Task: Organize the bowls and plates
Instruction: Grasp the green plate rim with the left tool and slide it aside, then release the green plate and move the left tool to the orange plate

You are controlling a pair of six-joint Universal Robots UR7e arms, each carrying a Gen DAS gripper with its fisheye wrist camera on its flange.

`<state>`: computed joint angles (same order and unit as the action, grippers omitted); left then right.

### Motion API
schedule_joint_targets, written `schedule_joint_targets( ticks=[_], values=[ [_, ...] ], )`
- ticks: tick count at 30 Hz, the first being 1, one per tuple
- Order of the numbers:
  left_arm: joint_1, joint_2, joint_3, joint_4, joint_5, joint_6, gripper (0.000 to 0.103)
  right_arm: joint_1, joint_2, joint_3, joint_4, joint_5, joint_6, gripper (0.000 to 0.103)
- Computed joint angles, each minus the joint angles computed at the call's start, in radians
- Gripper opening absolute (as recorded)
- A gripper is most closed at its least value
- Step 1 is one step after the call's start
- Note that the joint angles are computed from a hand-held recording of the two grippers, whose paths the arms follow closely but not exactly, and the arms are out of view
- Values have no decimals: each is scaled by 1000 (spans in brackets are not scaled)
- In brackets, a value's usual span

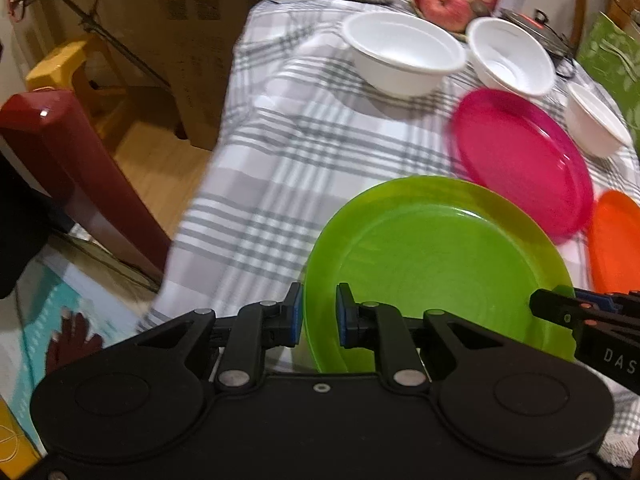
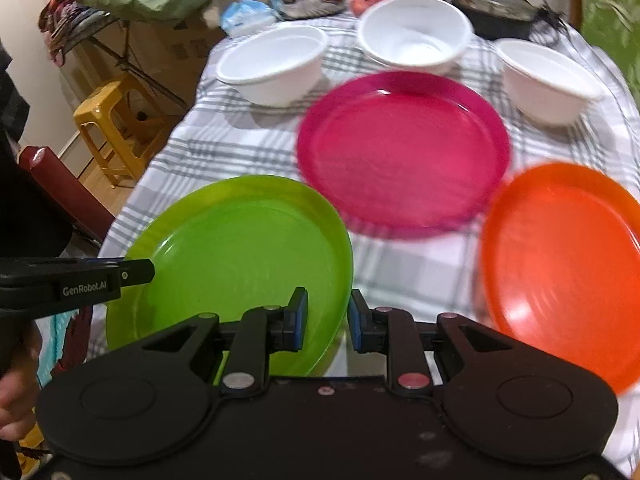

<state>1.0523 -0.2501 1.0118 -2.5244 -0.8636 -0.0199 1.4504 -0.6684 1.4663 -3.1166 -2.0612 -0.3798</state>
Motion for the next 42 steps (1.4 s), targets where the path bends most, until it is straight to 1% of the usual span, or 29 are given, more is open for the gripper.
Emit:
schedule_joint_targets(
  ticks=[3,6,10,16,20,23,26,29,32,35,38,42],
  values=[
    [12,14,-39,3,24,7,22,9,37,-61,39,6,-6,24],
    [25,28,-78,14,44,13,22,14,72,-127,101,17,10,24],
    [42,42,-127,55,41,2,22,20,106,-188,149,14,25,24],
    [55,67,-181,64,49,7,22,31,152,-270,202,1,40,24],
    [60,64,-187,84,33,-3,22,31,161,-290,215,2,57,28],
    [58,62,-179,75,34,8,22,29,156,-289,222,9,80,28],
    [55,59,-173,63,39,0,23,29,149,-272,184,5,76,28],
    [49,48,-151,29,48,-8,23,26,124,-233,144,18,82,28],
    [30,24,-93,-50,78,8,23,19,86,-171,75,42,68,28],
    [4,-1,-28,-147,87,49,23,7,41,-99,-15,77,51,30],
    [-24,-14,21,-231,82,91,24,-14,-22,-9,-107,120,38,30],
    [-55,-17,49,-290,32,130,24,-40,-81,78,-242,119,23,30]
  ],
)
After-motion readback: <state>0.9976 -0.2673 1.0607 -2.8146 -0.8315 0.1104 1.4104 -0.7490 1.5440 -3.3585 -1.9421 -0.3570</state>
